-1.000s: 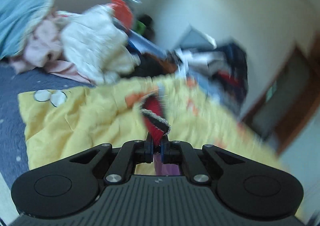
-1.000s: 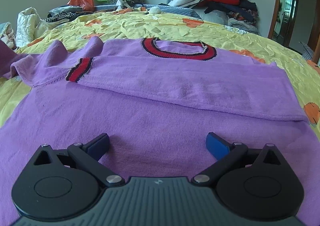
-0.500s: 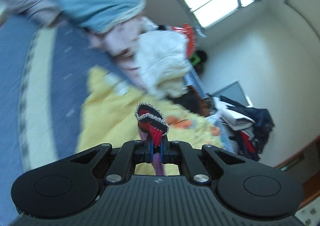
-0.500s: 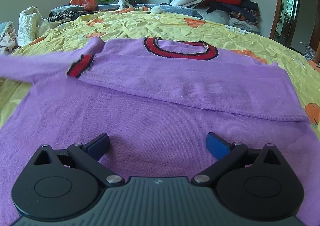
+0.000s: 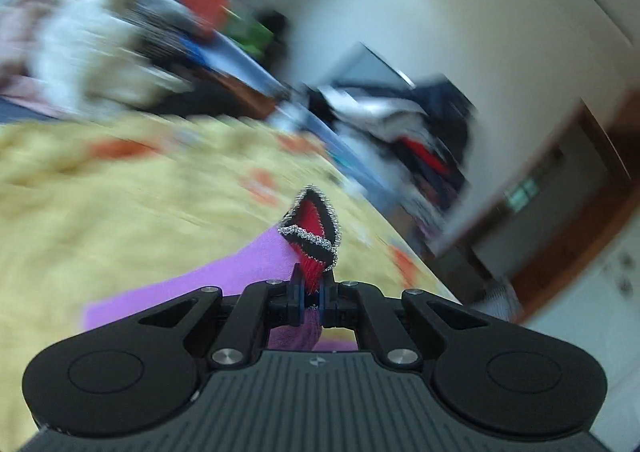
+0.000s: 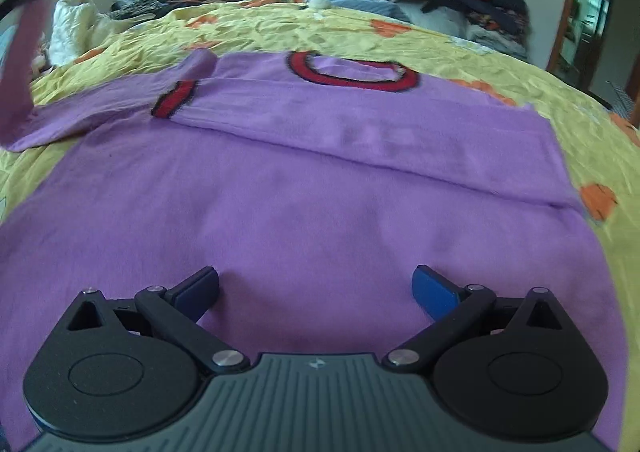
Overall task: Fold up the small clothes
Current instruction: 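Grasp the other red cuff with the left gripper and lift it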
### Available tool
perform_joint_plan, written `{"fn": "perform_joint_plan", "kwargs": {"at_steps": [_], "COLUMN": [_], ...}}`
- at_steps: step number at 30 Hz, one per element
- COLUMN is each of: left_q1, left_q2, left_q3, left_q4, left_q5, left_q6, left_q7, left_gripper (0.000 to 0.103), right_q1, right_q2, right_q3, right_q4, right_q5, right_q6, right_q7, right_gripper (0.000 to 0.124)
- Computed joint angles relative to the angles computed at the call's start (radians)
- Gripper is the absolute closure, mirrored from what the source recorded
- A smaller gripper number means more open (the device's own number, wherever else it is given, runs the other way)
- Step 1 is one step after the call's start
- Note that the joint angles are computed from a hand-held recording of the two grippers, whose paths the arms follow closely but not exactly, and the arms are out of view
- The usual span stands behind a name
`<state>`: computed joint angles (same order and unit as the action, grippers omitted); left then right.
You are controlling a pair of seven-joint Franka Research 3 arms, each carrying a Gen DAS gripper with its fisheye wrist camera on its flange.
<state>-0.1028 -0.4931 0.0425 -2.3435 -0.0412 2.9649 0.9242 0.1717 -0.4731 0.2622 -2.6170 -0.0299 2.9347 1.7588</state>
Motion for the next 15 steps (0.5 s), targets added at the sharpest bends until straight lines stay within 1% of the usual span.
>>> {"fn": "perform_joint_plan", "kwargs": {"at_steps": [1, 2, 3, 6, 7, 8, 11, 12, 13, 15], "left_q1": [-0.052, -0.084, -0.083, -0.143, -0.148, -0.131, -0.140, -0.146, -0.145, -0.171], "left_q2": [0.063, 0.119, 0.174, 0.322, 0.367, 0.411, 0.529, 0.561, 0.601, 0.647], "left_q3": [0.000, -0.014, -0.053, -0.100, -0.125, -0.168, -0.230, -0.244, -0.258, -0.262], "left_q4": [0.045, 0.080, 0.117, 0.210, 0.241, 0.277, 0.367, 0.394, 0.427, 0.466], "left_q5": [-0.022, -0.031, -0.018, -0.061, -0.057, 0.002, 0.030, 0.066, 0.075, 0.148], "left_q6": [0.017, 0.033, 0.043, 0.073, 0.078, 0.073, 0.058, 0.057, 0.054, 0.050], "left_q7": [0.011, 0.022, 0.011, 0.021, 0.023, -0.009, -0.006, -0.028, -0.020, -0.071], "left_gripper": [0.097, 0.097, 0.097, 0.097, 0.097, 0.097, 0.097, 0.097, 0.097, 0.097], "right_q1": [0.005, 0.010, 0.011, -0.008, -0.014, -0.016, -0.025, -0.026, -0.036, -0.046], "right_q2": [-0.022, -0.040, -0.053, -0.088, -0.096, -0.103, -0.121, -0.127, -0.133, -0.138], "right_q3": [-0.010, -0.020, -0.026, -0.019, -0.018, -0.021, -0.026, -0.028, -0.022, -0.015], "right_q4": [-0.022, -0.041, -0.056, -0.079, -0.082, -0.085, -0.106, -0.115, -0.121, -0.134], "right_q5": [0.006, 0.014, 0.020, 0.032, 0.034, 0.036, 0.048, 0.053, 0.055, 0.058], "right_q6": [0.006, 0.013, 0.020, 0.011, 0.000, -0.006, 0.002, 0.011, 0.016, 0.035], "right_q7": [-0.001, -0.006, -0.011, -0.005, -0.004, -0.006, -0.001, 0.001, 0.008, 0.016], "right_gripper": [0.021, 0.021, 0.021, 0.021, 0.021, 0.021, 0.021, 0.021, 0.021, 0.021]}}
